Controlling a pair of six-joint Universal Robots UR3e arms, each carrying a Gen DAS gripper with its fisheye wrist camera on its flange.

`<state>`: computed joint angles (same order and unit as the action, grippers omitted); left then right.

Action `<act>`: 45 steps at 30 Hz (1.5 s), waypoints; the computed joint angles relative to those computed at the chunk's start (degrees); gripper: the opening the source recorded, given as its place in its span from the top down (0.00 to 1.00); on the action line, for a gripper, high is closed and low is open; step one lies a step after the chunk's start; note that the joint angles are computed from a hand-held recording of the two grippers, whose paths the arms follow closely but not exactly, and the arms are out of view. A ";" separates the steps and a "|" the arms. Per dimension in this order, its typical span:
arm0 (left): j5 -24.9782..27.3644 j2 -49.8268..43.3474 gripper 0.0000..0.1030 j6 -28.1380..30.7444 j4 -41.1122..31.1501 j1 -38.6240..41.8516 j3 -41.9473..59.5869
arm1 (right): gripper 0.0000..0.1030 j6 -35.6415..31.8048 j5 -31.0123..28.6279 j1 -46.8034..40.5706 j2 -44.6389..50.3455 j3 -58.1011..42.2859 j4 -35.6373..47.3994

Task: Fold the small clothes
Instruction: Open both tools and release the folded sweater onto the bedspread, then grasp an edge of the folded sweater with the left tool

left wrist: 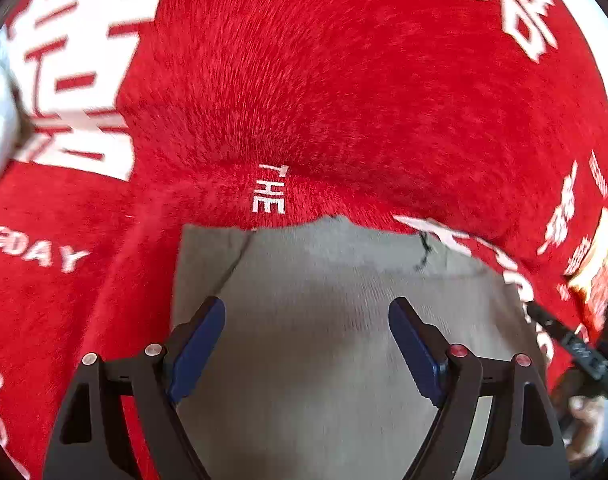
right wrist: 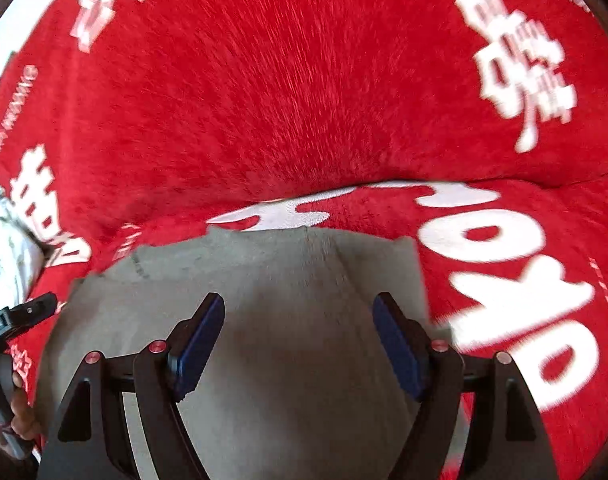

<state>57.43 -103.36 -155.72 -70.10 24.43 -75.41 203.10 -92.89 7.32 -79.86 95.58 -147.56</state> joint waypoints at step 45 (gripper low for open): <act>-3.67 41.34 0.09 36.70 -28.82 42.88 -33.88 | 0.11 10.62 -24.84 26.75 -19.02 29.57 -10.34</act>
